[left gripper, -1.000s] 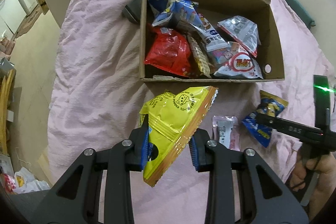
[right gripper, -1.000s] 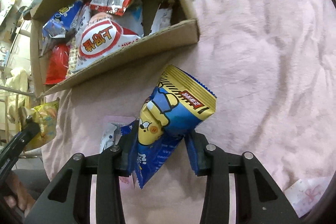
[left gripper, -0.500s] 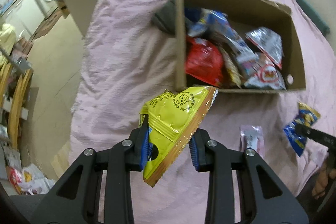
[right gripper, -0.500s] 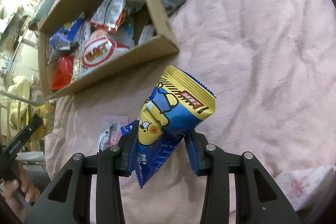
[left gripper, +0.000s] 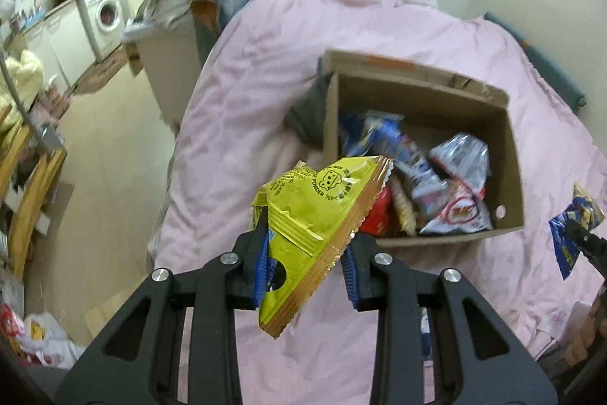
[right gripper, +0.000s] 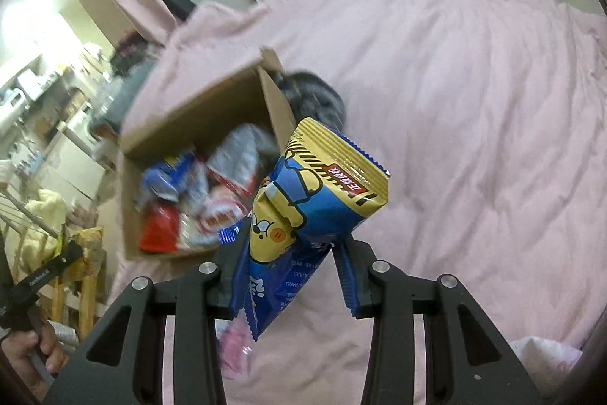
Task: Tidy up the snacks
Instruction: 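Lift the yellow bag with the left gripper while the right grasps the blue cartoon bag, then lower the yellow and blue cartoon bags into the box and open both grippers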
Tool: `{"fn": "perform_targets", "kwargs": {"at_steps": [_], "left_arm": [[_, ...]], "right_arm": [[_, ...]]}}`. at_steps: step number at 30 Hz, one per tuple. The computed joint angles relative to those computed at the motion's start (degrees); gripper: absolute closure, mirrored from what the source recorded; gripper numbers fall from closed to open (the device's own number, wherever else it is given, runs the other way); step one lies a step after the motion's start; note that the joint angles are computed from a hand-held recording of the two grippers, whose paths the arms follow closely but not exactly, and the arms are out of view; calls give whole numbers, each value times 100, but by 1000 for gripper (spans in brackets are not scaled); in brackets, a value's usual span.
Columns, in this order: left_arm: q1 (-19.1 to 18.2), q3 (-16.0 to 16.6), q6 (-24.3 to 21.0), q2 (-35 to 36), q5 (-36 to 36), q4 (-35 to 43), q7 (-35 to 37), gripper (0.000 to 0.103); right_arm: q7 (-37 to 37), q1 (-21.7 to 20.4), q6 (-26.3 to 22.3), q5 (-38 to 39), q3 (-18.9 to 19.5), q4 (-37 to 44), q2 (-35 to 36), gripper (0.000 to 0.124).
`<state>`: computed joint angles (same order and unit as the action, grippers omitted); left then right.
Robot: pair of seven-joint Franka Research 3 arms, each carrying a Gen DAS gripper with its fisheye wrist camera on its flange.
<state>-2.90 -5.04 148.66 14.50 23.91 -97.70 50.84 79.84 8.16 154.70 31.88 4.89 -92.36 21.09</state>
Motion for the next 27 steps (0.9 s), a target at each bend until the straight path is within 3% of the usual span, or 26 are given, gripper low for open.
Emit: {"fn": "perform_targets", "kwargs": {"at_steps": [10, 18, 27], "left_arm": [[-38, -163, -134, 529, -385, 927, 838, 75], [-159, -143, -400, 1199, -552, 1948, 1316, 75], [-372, -70, -685, 2125, -625, 3298, 1597, 75]], "right_arm": [[-681, -11, 265, 563, 322, 487, 221, 83], [-370, 105, -305, 237, 232, 1463, 791, 83], [251, 266, -1120, -454, 168, 3758, 2177, 83]]}}
